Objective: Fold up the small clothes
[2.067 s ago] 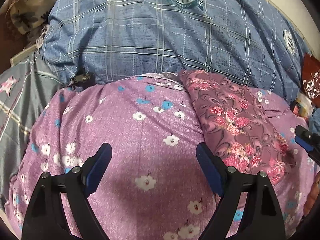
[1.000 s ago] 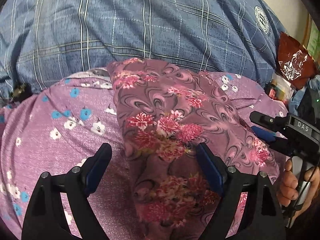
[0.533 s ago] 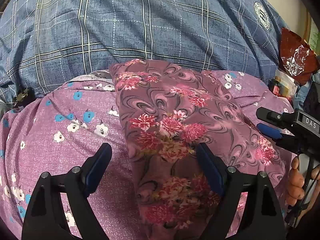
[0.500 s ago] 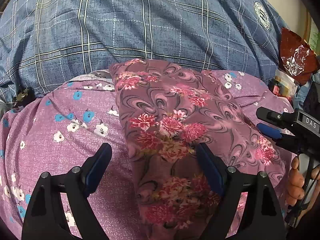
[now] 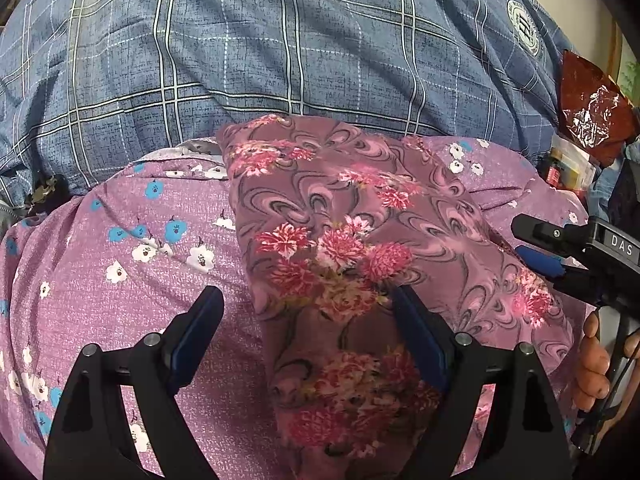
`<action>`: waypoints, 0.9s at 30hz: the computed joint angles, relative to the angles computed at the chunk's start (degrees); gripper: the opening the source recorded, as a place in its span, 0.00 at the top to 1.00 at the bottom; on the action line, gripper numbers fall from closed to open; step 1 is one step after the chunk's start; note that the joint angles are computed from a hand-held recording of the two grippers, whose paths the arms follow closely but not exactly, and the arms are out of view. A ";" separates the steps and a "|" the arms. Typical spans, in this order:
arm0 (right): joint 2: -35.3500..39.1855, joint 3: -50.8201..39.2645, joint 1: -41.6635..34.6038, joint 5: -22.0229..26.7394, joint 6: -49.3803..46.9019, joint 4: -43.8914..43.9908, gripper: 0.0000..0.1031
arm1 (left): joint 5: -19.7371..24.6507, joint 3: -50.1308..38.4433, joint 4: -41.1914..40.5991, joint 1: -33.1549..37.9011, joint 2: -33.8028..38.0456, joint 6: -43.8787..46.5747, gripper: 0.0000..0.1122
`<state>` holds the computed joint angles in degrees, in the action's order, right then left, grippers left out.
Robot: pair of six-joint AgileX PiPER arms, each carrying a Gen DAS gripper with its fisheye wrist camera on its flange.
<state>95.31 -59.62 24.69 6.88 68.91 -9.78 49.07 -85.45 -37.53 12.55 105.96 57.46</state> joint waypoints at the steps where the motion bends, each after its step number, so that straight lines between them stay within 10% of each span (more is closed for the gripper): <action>1: 0.15 -0.14 -0.03 0.19 -1.30 1.37 0.35 | -0.03 -0.02 0.04 -0.02 0.01 0.02 0.23; 27: 2.30 -2.31 0.77 1.56 -4.57 6.43 0.32 | 3.08 -3.27 1.39 0.46 3.44 -3.10 0.19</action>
